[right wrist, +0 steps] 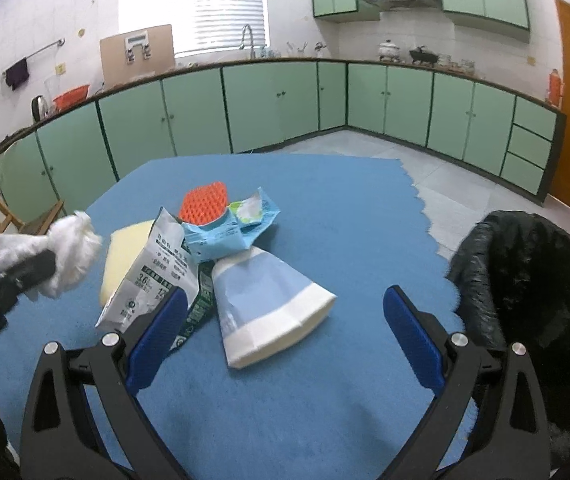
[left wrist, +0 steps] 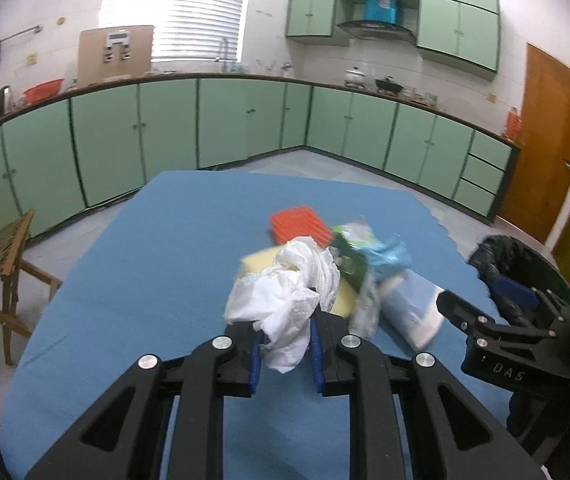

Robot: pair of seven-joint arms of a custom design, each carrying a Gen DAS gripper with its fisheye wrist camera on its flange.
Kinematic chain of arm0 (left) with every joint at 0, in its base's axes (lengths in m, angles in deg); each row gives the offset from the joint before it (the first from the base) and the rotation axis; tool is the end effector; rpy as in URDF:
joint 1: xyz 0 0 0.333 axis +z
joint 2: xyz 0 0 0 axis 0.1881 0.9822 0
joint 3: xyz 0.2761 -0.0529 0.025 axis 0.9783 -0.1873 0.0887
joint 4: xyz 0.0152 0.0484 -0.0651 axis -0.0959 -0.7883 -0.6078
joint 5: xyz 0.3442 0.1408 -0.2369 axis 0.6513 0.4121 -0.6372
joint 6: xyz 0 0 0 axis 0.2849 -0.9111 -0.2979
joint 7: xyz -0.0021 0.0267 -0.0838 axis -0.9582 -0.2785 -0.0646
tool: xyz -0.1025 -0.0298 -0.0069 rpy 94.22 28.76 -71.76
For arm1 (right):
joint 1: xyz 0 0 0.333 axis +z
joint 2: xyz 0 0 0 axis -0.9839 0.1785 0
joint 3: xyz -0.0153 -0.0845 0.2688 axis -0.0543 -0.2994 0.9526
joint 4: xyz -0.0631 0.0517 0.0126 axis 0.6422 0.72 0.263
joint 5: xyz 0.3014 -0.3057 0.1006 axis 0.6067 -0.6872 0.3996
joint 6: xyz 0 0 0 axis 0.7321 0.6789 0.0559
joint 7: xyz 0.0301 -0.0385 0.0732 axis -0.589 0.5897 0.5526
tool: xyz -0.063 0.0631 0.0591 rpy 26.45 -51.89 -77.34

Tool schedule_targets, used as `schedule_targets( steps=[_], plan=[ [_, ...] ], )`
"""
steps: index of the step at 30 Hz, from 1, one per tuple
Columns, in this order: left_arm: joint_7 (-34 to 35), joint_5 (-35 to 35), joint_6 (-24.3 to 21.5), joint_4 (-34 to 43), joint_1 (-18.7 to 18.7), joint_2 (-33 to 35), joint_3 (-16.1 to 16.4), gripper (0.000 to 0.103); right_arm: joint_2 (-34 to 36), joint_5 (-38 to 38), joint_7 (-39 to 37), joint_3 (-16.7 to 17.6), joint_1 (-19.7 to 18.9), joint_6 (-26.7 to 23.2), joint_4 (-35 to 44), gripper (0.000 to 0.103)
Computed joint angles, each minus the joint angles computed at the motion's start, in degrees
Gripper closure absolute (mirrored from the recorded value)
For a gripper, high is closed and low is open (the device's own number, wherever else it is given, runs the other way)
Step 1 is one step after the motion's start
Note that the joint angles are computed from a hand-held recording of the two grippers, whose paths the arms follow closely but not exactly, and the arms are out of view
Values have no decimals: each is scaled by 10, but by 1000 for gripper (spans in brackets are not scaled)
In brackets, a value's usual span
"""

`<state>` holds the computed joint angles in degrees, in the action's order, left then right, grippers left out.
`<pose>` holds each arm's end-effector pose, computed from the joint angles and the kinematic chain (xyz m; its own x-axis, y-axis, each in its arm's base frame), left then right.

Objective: Collect trash
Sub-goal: 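Move the right tool to the light-blue paper cup while the left tool holds tissue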

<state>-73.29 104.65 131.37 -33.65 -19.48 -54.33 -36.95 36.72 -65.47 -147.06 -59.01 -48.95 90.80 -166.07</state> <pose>0.5888 -0.4284 0.3148 -0.3742 -0.9218 0.1016 -0.5612 0.1378 -0.8161 0.5612 0.3647 0.2836 -0.1954 -0.9798 -0.0421 -0.5958 0.1527 -0.7885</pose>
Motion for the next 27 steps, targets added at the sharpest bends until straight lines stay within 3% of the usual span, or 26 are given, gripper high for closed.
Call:
schedule_targets(
  steps=[10, 22, 23, 24, 27],
  plan=[
    [62, -69, -35, 14, 16, 25, -19, 84, 63, 101, -96, -9, -6, 21, 60, 7],
    [111, -121, -34, 12, 8, 32, -12, 84, 93, 211, -212, -16, -10, 60, 84, 8],
    [115, -125, -33, 12, 9, 32, -13, 84, 93, 215, -216, -18, -10, 64, 84, 14],
    [119, -128, -33, 12, 9, 32, -13, 84, 94, 219, -221, -19, -10, 71, 83, 27],
    [127, -134, -30, 9, 7, 30, -11, 84, 97, 243, -242, -19, -15, 90, 83, 35]
  ],
)
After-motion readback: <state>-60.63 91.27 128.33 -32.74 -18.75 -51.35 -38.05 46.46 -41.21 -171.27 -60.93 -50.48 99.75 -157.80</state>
